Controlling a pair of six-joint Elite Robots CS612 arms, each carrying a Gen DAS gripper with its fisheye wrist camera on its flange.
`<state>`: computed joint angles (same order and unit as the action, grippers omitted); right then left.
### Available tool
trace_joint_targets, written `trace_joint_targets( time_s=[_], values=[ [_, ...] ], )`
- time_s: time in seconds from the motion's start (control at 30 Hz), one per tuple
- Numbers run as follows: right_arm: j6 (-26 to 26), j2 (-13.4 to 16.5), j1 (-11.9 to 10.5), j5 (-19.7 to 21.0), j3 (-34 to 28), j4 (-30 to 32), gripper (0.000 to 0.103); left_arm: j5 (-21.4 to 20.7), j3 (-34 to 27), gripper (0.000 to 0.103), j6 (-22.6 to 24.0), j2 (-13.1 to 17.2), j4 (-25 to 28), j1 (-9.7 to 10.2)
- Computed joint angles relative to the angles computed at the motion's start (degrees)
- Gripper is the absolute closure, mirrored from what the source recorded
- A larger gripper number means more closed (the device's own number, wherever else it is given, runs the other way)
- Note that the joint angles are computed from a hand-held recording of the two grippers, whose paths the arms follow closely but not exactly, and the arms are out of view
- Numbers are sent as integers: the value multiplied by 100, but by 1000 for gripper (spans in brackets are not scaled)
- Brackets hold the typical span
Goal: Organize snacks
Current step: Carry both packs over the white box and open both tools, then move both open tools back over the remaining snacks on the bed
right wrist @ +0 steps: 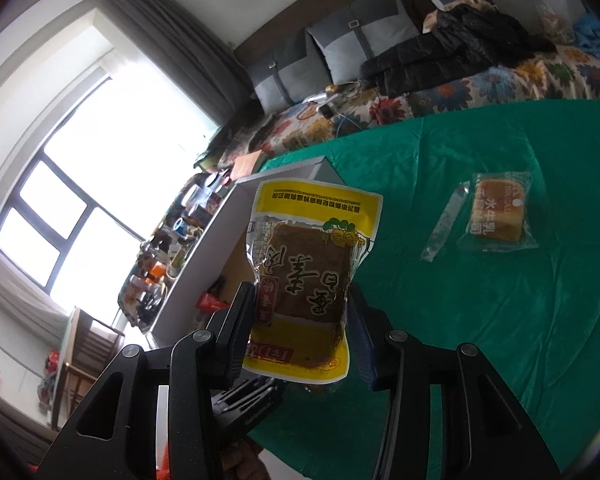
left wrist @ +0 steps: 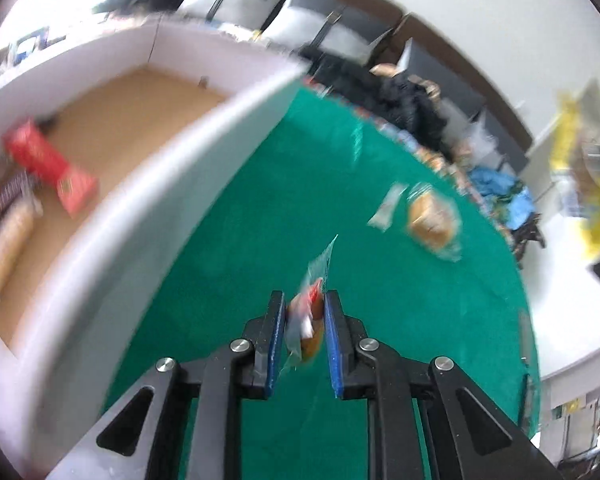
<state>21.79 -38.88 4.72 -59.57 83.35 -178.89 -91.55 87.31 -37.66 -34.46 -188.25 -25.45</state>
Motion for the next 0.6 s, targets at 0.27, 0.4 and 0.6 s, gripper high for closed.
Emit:
trace_joint_targets(
  time_s=[0.27,0.4,0.6],
  values=[
    [-63,343,294,392,-871,389,56,830,330,84,579,-503,-528,215],
    [-103,599,462,496,-1485,652,56,1141,349,84,771,-616,-270,413],
    [-439,962,730,360,-2252,1404,55,1661,308,84,962,-585,231,551]
  ],
)
